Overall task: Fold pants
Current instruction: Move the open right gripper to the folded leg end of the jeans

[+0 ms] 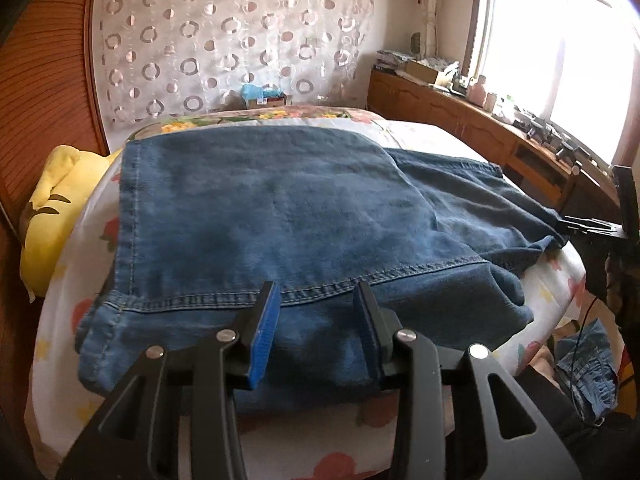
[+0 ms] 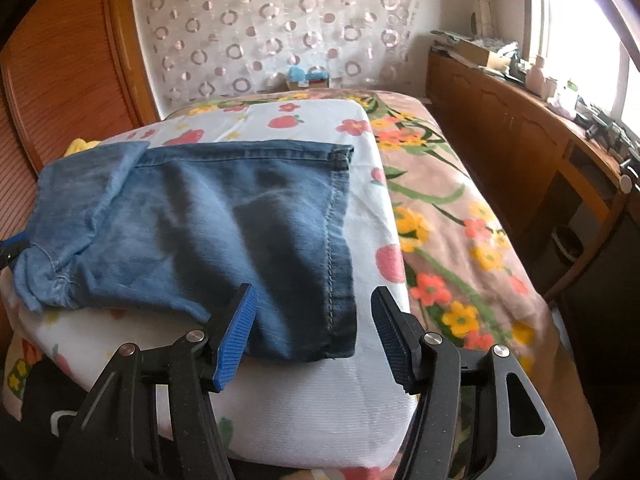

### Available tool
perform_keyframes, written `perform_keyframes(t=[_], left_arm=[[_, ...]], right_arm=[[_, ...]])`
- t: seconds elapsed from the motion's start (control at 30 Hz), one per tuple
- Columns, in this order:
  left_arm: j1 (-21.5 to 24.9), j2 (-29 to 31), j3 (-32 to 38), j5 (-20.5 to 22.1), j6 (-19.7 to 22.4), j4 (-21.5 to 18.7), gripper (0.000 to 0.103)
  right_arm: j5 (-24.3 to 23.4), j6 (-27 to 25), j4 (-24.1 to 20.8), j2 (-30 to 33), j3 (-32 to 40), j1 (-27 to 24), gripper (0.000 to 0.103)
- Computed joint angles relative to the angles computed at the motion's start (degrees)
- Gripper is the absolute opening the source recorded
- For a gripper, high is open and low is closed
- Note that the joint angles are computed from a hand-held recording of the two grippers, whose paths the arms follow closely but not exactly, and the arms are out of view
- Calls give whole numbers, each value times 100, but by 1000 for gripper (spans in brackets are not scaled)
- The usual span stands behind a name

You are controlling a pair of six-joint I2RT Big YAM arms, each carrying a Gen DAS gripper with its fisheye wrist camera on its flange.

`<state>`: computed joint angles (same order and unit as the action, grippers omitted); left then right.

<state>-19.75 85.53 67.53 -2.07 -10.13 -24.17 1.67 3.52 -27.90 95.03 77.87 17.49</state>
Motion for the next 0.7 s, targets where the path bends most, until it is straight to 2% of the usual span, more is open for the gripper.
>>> perform_keyframes(t=[0.13,0.3,0.47,0.53,0.6,0.7], left_arm=[[-38,134,78,-96,-11,-102,37],[-61,166,20,-172,71,2,37],[-68,166,-39,-128,-24,94,39],[-84,172,-47,-153,-39,129,39],[-114,176,-54,-223,-11,155,40],[-139,184,-50,-312,46,154,41]], right_arm=[[-30,32,-1,39,-26,-16,61],[-26,22,-17,91,-35,-14,61],[91,-37,46,111,-60,31,61],[156,-86,59,120,-63,52,58],[222,-152,91,117,-79,78,42],[191,-210,92,116,-76,88,26]])
